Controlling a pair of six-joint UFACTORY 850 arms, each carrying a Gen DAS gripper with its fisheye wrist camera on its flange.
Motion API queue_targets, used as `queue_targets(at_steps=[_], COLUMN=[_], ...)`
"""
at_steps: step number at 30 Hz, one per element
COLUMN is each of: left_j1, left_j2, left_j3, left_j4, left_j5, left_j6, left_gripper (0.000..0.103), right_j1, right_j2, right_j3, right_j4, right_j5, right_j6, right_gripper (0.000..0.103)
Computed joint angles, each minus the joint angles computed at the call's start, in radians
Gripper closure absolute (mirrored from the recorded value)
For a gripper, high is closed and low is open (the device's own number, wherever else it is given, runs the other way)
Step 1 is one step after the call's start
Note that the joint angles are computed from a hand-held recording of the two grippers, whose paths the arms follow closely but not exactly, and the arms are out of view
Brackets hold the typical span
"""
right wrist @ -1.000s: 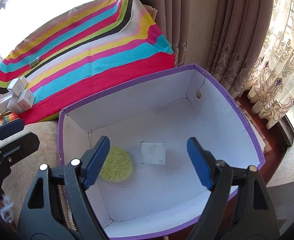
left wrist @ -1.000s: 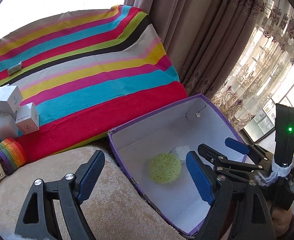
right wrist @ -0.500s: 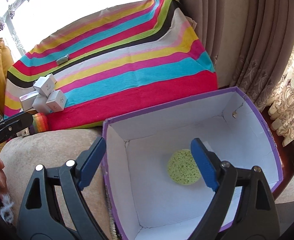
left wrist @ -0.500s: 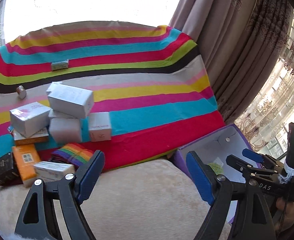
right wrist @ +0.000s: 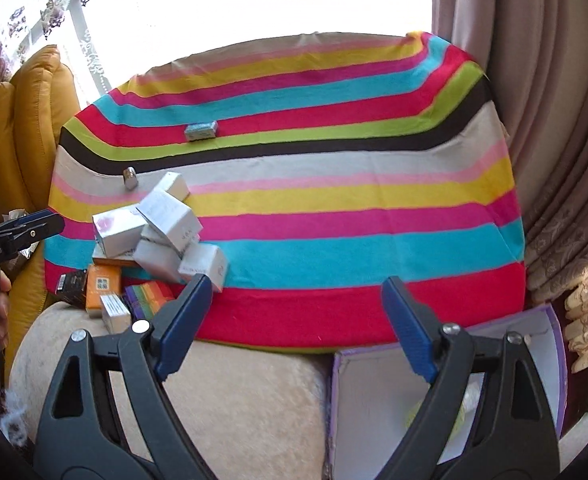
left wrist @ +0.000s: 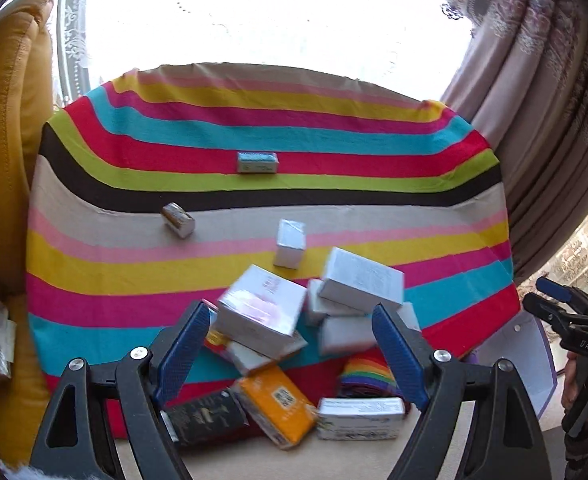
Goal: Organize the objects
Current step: 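Move both tools back over the cloth toward the small packets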
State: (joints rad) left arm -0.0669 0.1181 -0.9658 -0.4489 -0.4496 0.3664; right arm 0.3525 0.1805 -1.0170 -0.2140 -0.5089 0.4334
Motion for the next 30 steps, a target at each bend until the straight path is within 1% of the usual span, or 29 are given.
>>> queue_targets(at_steps=[3, 5, 6, 8, 10, 12, 14, 16, 19, 22, 24, 25, 27, 28, 29, 30], left_j1=[0.075, 0.120, 0.131, 0.147, 0.143, 0.139, 0.130, 0.124, 0.123, 0.119, 0.122, 0.123, 0.139, 0.143, 0.147, 0.155], left_j2=[-0.086, -0.154, -0.188, -0.270, -0.339, -0.393, -0.440, -0.495, -0.572, -0.630, -0.668, -0.688, -0.715, -0.720, -0.715, -0.709], left_j3=[-0.085, -0.141, -0.168, -0.237, -0.296, -0.340, -0.373, -0.412, -0.470, -0.517, -0.553, -0.575, -0.611, -0.620, -0.616, -0.610], left_j4=[-0.035, -0.089, -0.070, -0.045, 0.033, 0.050, 0.098, 0.152, 0.199, 0.214, 0.196, 0.193, 0.115, 0.111, 0.090, 0.048], left_j5=[-0.041, -0.060, -0.063, -0.098, -0.100, -0.105, -0.095, -0.106, -0.118, -0.129, -0.154, -0.179, -0.224, -0.231, -0.222, -0.216], left_j6=[0.056, 0.113, 0.122, 0.153, 0.136, 0.203, 0.253, 0.267, 0.280, 0.323, 0.364, 0.374, 0.430, 0.424, 0.433, 0.458], left_gripper=[0.019, 0.019, 0.019, 0.019, 0.019, 0.019, 0.019, 0.019, 0.019, 0.021, 0.028, 0.039, 0.057, 0.056, 0.056, 0.056], right_j1=[0.029, 0.043, 0.050, 0.057, 0.065, 0.077, 0.078, 0.073, 0.071, 0.074, 0.072, 0.072, 0.074, 0.075, 0.077, 0.079], right_j2=[-0.115, -0.199, -0.242, -0.331, -0.426, -0.529, -0.624, -0.718, -0.828, -0.926, -0.998, -1.033, -1.115, -1.154, -1.194, -1.245], right_j3=[-0.129, -0.217, -0.260, -0.354, -0.456, -0.569, -0.675, -0.782, -0.910, -1.036, -1.138, -1.187, -1.311, -1.370, -1.432, -1.516], right_j4=[-0.031, -0.039, -0.051, -0.015, 0.006, 0.014, 0.070, 0.133, 0.142, 0.134, 0.149, 0.152, 0.154, 0.158, 0.161, 0.162], right_j5=[-0.015, -0.020, -0.033, -0.048, -0.069, -0.105, -0.133, -0.182, -0.225, -0.271, -0.315, -0.333, -0.381, -0.401, -0.422, -0.454], right_j6=[0.016, 0.006, 0.013, -0.014, -0.039, -0.050, -0.110, -0.164, -0.183, -0.207, -0.217, -0.217, -0.218, -0.222, -0.223, -0.218], right_gripper=[0.013, 0.013, 0.013, 0.013, 0.013, 0.013, 0.013, 0.013, 0.013, 0.013, 0.013, 0.013, 0.013, 0.013, 0.013, 0.013])
